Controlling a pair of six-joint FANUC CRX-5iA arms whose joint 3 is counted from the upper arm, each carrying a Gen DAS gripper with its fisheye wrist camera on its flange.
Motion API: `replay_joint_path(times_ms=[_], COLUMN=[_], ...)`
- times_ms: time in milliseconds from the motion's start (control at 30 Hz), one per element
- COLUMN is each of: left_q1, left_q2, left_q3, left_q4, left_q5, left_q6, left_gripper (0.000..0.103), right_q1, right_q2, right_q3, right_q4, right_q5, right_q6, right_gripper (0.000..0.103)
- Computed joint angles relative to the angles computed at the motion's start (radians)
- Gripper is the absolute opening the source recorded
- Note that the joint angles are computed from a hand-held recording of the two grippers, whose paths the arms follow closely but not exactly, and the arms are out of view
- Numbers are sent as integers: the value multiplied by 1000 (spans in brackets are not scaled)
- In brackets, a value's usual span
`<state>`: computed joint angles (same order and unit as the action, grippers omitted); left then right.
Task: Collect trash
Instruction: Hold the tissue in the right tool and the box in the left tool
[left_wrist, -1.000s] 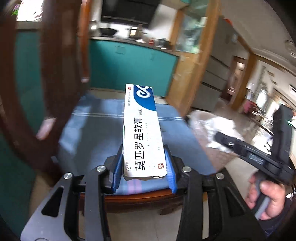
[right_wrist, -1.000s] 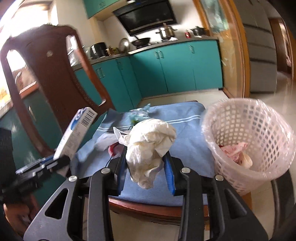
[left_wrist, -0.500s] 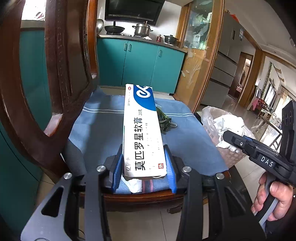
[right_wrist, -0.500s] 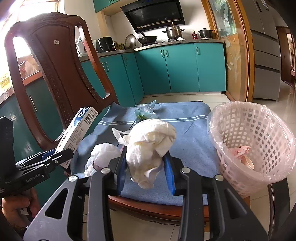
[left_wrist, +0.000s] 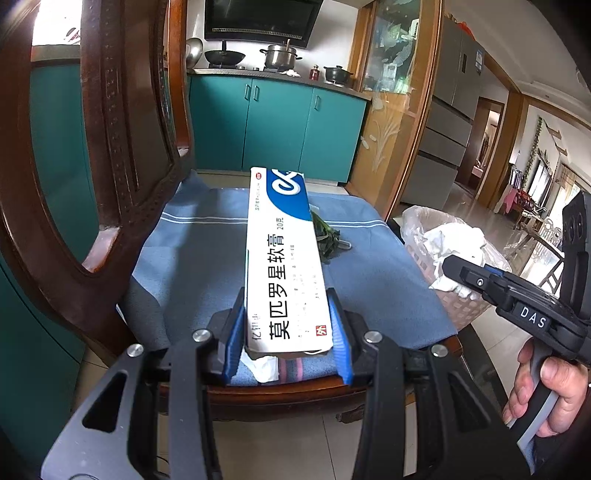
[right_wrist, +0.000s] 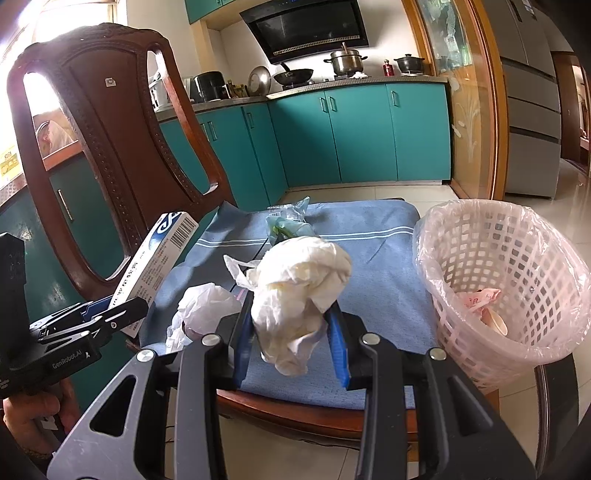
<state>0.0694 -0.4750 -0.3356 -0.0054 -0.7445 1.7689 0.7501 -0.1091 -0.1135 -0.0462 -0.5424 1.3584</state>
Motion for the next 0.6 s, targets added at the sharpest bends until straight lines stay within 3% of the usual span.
replay_joint_path(times_ms=[600], left_q1=[0], left_q2=[6], left_q3=[4], left_q4=[1], left_q5=[-7], left_q6=[-7], left_gripper=[41], right_q1=[-3], right_q2=[5], right_q3=[2], right_q4=[-5], right_q5=[-8], right_q6=[7], right_gripper=[36])
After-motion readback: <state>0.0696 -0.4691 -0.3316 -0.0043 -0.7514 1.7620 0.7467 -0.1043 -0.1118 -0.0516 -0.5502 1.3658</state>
